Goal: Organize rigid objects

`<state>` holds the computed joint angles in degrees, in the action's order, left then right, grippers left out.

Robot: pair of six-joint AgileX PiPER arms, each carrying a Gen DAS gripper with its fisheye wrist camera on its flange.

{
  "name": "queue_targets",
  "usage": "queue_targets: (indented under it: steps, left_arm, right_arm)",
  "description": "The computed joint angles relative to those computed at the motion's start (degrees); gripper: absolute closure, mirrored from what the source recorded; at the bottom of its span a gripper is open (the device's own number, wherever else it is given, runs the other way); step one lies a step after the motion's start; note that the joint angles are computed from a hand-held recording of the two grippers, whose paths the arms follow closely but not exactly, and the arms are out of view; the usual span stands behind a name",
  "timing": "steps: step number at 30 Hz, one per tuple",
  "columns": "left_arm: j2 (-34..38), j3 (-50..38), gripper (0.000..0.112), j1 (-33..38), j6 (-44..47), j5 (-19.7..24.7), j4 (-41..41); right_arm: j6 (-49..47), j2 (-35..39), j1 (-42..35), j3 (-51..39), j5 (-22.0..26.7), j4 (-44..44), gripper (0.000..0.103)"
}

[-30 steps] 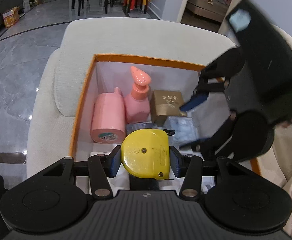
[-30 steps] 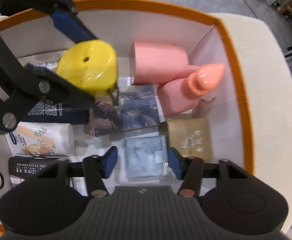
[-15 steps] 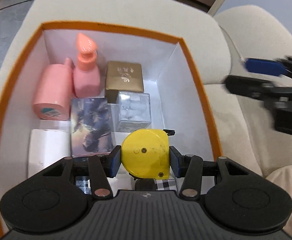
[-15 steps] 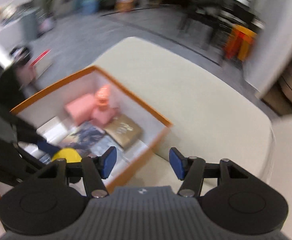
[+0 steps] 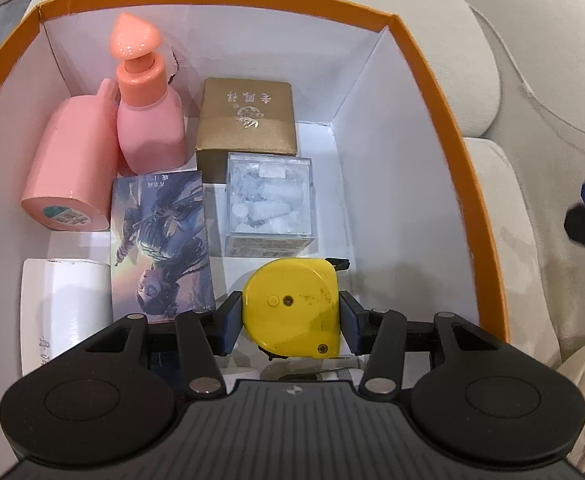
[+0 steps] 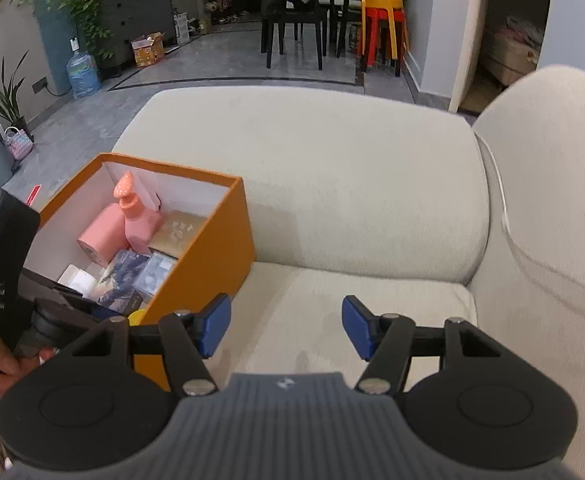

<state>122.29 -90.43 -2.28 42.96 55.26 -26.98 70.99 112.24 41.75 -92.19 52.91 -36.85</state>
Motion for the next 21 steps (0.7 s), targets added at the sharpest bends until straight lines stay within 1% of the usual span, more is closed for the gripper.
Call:
queue_targets:
  steps: [2, 4, 8, 11, 15, 16, 20, 21]
  left_arm:
    - [-0.06, -0.10, 0.051, -0.54, -0.90, -0.56, 1.69]
    - [-0.53, 0.28, 0.047, -0.79, -0.65, -1.44, 1.69]
    - [-2.13, 1.54, 0.046, -0.72, -0.20, -2.29, 1.34]
    - [-6.18, 4.98, 0.046, 0.71, 1.80, -3.45, -0.88]
    - [-15.63, 13.35, 0.046, 3.90, 8.55, -7.94, -8.69]
    - [-17.81, 15.19, 0.046, 4.62, 10.40, -8.90, -11.28]
    - [-26.61, 21.58, 0.046, 8.64, 18.94, -10.84, -23.02]
    - [-29.47, 23.83, 0.046, 9.87, 22.38, -11.80, -26.80]
  right_arm:
    - [0.11, 0.25, -0.25, 0.98, -1.18, 0.46, 0.042]
    - [0.12, 0.55, -0.27, 1.39, -1.86, 1.01, 0.042]
    - [0.21, 0.02, -0.02, 2.15, -2.04, 2.05, 0.042]
    - [-0.04, 0.13, 0.41, 1.49, -1.59, 2.91, 0.042]
    - [2.01, -1.07, 1.69, 1.86, -1.57, 1.59, 0.041]
    - [2.83, -1.61, 2.06, 2.16, -1.77, 0.94, 0.039]
    - [4.81, -3.19, 4.06, 1.86, -1.39, -1.93, 0.036]
    - [5.16, -3.50, 4.76, 1.34, -0.95, -2.88, 0.034]
